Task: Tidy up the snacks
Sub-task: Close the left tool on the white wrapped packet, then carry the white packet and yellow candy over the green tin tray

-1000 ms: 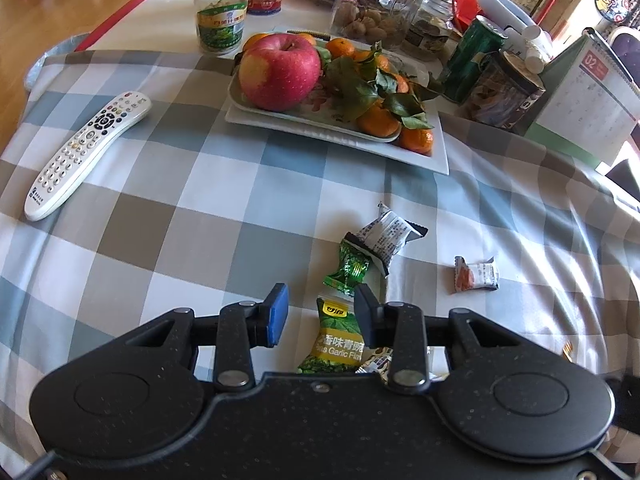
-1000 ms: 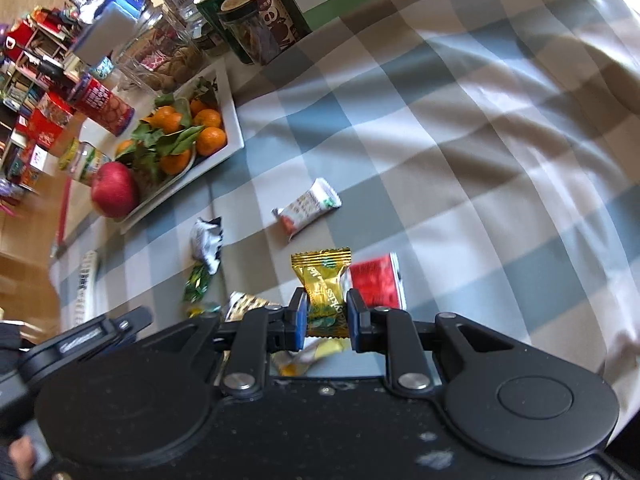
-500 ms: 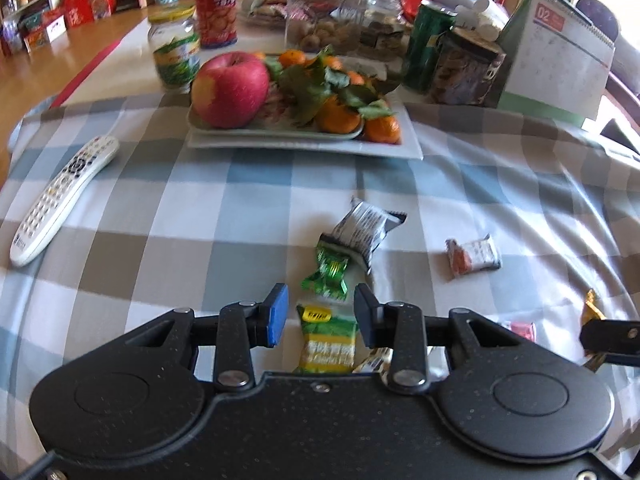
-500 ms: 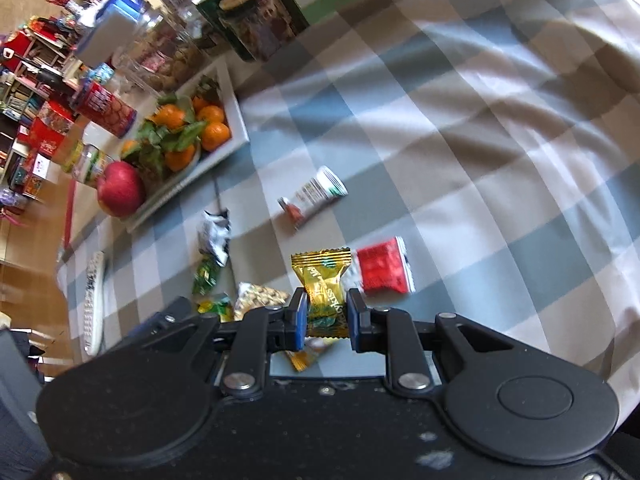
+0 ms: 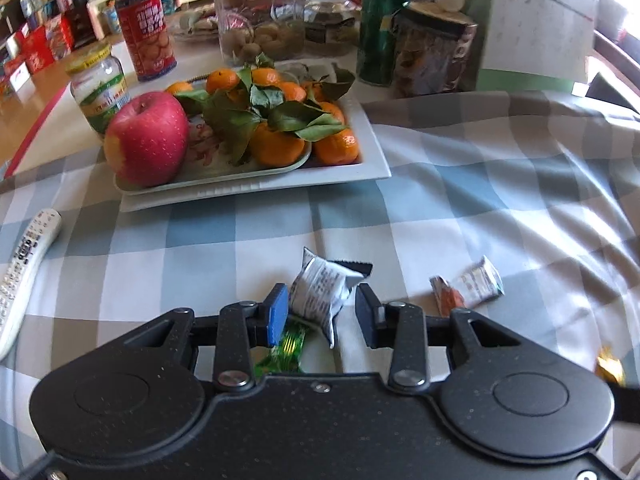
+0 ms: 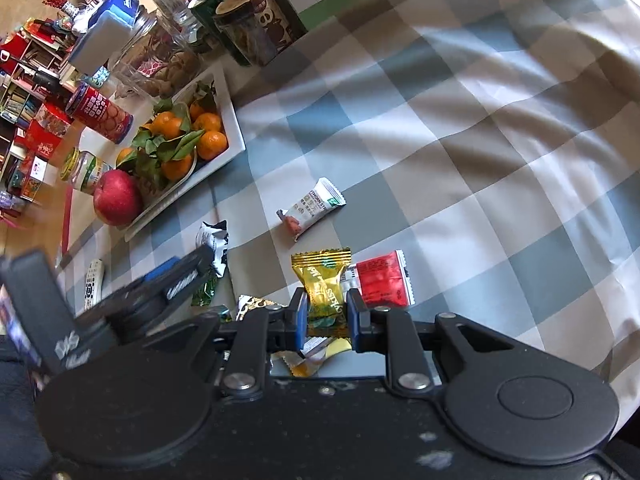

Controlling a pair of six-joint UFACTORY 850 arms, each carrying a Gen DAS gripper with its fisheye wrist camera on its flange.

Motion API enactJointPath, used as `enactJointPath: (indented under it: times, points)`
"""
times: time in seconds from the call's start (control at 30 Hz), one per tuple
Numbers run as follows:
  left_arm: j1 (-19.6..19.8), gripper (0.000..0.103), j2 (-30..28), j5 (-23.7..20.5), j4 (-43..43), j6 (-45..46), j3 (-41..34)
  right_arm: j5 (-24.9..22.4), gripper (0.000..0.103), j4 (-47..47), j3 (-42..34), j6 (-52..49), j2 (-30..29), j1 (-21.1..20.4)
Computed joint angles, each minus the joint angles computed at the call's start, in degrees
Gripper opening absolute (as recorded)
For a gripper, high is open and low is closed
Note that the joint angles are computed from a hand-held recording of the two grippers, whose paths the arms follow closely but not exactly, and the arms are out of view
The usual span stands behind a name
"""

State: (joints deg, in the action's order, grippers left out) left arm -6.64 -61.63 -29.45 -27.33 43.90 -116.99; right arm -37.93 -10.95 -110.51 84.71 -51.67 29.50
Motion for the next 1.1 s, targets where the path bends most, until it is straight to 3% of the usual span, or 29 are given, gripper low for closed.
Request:
enactJointPath:
  times: [0.17, 0.4, 0.7, 0.87, 0.97, 1.1]
  points:
    - [-0.9, 0.048, -4.4, -2.1, 8.8, -8.8, -6.3, 0.7, 0.022, 0.7, 0.9, -0.5, 0.6, -0.1]
    - [-1.5, 0.051, -7.4, -4.2, 11.7, -11.6, -10.9, 1.7, 0.022, 2.3, 2.1, -0.1, 1.2, -0.8]
    - [-1.3, 0.05, -14.0, -11.5, 12.1, -17.7, -22.6, 1.0, 0.022, 2.6, 1.0, -0.8, 0.6, -0.7]
    - [-1.2, 0.041, -17.4, -16.9, 13.8, -22.0, -29.9, -0.1, 0.022, 1.7, 0.2, -0.3, 0.0, -0.7]
    - [-1.0, 0.039, -16.9, -18.3, 14.7, -25.6, -30.1, -0.2, 0.022, 1.4, 0.2, 0.0, 0.0, -0.7]
    - [-0.7, 0.039, -12.8, -19.3, 17.1, -31.0, -25.0, -0.9, 0.022, 0.3, 0.0, 0.5, -0.2, -0.6]
